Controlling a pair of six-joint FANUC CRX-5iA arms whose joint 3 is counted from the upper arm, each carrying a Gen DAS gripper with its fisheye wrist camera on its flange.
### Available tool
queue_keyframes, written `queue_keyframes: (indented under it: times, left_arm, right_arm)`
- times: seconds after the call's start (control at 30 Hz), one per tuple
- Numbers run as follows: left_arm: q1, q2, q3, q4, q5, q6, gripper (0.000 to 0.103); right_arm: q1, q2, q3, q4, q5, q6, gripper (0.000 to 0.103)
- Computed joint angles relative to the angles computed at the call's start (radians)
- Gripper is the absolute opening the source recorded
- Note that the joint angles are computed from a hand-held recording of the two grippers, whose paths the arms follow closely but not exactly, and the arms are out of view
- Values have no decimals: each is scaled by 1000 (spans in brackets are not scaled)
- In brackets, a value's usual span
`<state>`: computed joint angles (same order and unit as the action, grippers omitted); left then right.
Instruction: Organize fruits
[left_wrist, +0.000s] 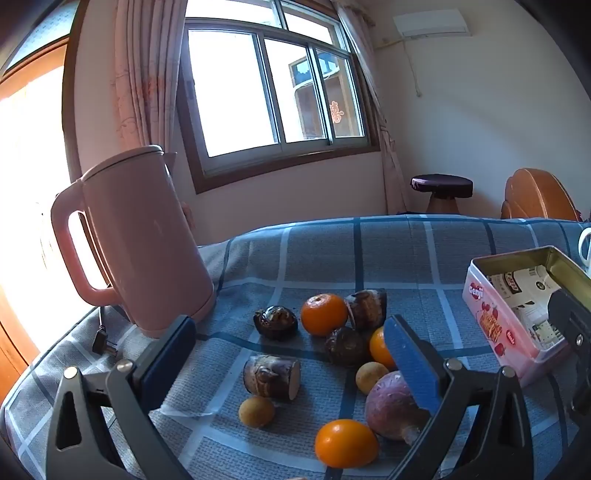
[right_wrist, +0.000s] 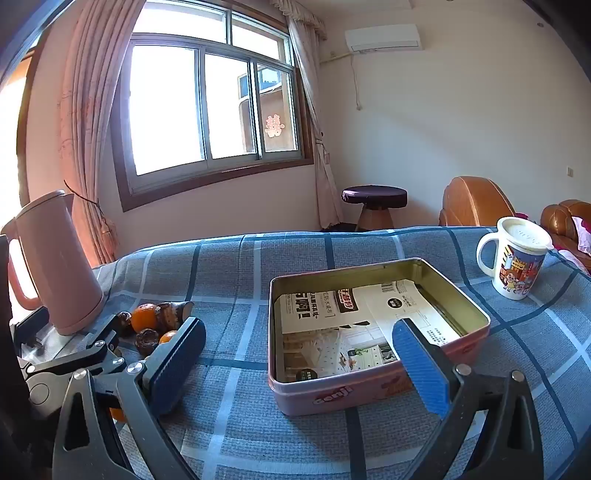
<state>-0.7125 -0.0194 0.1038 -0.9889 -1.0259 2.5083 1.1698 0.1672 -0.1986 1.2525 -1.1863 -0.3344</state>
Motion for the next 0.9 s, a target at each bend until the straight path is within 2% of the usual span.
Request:
queue_keyframes:
  times: [0.17, 0.23, 0.9]
  left_arm:
    - [-5, 16, 14, 13, -13, 1, 103]
    - [28, -9, -14, 51, 32, 5, 103]
    - [31, -4, -12, 54, 36, -1, 103]
  right_arm:
    - [-1, 1, 3, -3, -1, 5, 102]
    - [0, 1, 2, 1, -4, 1, 102]
    - [-2, 2, 3, 0, -4, 2, 102]
